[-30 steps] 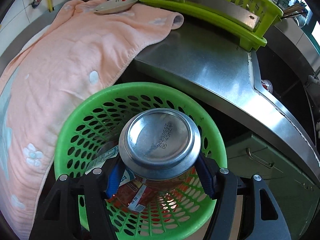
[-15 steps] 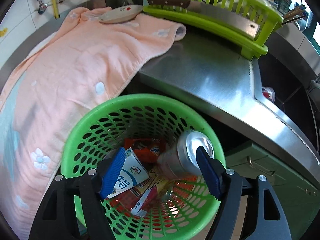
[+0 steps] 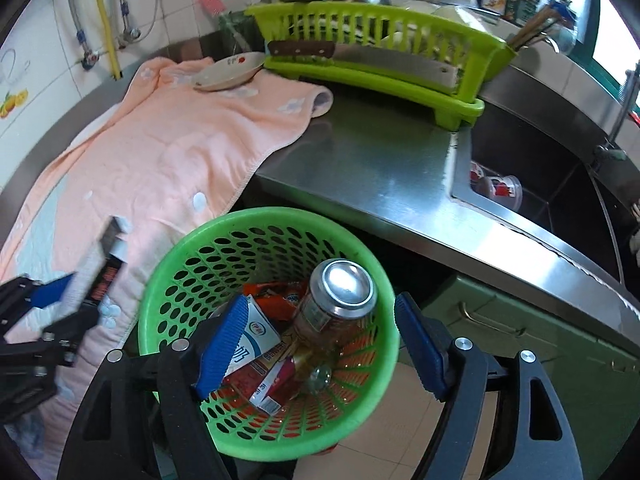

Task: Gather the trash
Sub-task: 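Drop the cola can from the right gripper while the left gripper drops the black box into the basket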

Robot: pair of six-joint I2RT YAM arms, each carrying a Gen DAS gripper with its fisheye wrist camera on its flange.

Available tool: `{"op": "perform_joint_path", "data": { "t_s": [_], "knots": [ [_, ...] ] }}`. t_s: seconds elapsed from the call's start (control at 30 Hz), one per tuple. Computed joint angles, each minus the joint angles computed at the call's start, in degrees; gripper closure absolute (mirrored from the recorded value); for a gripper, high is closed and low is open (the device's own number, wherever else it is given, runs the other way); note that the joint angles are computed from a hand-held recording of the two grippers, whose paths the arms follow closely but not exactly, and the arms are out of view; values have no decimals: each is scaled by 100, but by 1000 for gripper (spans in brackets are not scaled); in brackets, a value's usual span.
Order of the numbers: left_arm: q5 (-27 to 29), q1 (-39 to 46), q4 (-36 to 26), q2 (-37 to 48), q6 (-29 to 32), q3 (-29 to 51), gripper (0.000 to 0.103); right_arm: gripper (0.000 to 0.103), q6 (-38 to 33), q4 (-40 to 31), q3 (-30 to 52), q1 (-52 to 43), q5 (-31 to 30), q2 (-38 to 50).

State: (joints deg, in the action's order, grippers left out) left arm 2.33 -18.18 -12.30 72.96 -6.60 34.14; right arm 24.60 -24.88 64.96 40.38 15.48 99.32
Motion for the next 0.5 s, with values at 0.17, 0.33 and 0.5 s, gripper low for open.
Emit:
{"op": "perform_joint_path", "data": {
  "t_s": [0.17,0.33,0.5],
  "knots": [
    [89,-189,233,584,-123,192,56,30,218,116,-429,-9,34,-469],
    [125,-318,408,938,-251,314,54,30,447,183,-742,37,70,-778],
    [126,-355,551,969,-395,316,36,30,604,232,-943,88,76,-965]
  ]
}}
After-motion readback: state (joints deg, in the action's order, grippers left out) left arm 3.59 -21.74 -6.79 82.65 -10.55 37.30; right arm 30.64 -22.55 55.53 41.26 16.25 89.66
